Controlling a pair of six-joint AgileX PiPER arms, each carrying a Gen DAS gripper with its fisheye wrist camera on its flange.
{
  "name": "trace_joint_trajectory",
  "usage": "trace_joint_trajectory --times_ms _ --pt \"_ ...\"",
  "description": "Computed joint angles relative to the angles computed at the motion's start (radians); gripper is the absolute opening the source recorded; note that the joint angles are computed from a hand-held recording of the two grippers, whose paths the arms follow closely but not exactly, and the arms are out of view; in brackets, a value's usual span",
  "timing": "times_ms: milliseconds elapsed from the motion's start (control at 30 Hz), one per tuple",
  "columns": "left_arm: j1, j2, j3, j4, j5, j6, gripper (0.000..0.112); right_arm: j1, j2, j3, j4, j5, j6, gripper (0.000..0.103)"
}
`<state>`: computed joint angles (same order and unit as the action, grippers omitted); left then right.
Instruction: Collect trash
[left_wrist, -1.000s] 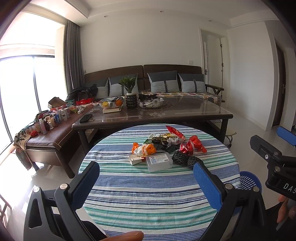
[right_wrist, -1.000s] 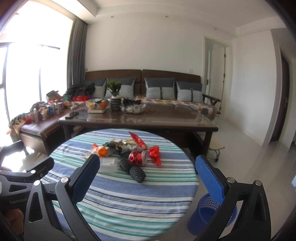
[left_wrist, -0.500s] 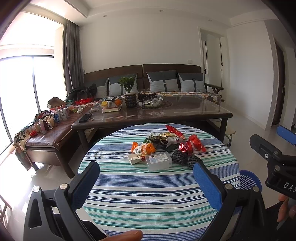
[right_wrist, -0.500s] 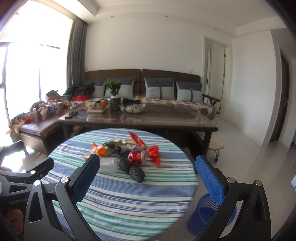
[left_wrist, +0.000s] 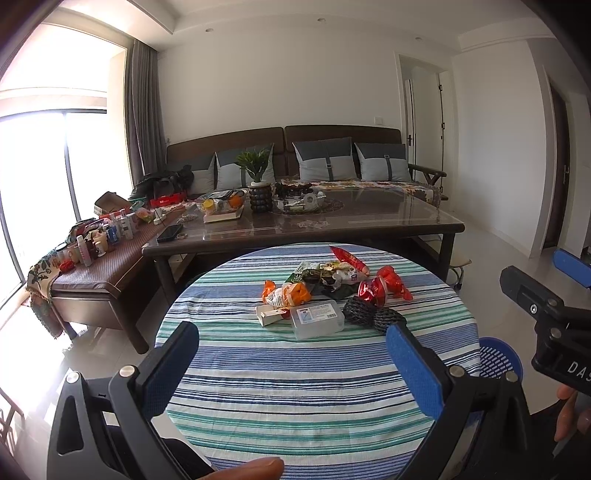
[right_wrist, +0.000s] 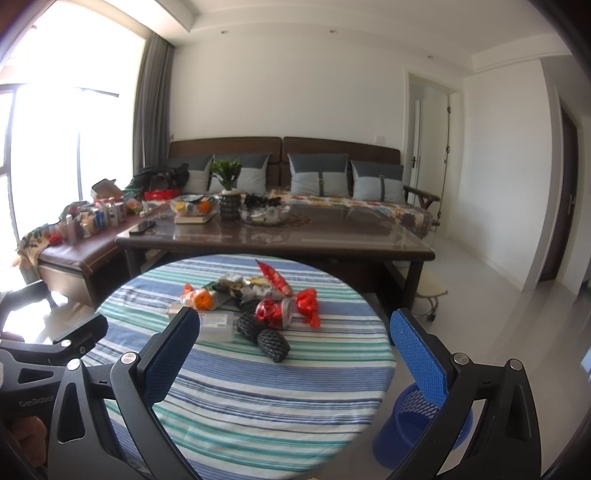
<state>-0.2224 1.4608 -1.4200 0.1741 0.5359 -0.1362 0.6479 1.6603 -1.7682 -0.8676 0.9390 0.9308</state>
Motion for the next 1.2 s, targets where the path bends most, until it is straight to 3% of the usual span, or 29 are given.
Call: trace_joint_trajectory --times_ms 800,1200 --pt "0.004 0.049 -0.051 -0.016 0.04 0.019 0.103 -0.009 0.025 -0.014 0.025 0.002 -0.013 0.103" --pt "0.054 0.143 -0.069 -0.166 0.041 0.17 0.103 -0.044 0.056 -0.02 0.07 -0.023 -0.032 0.103"
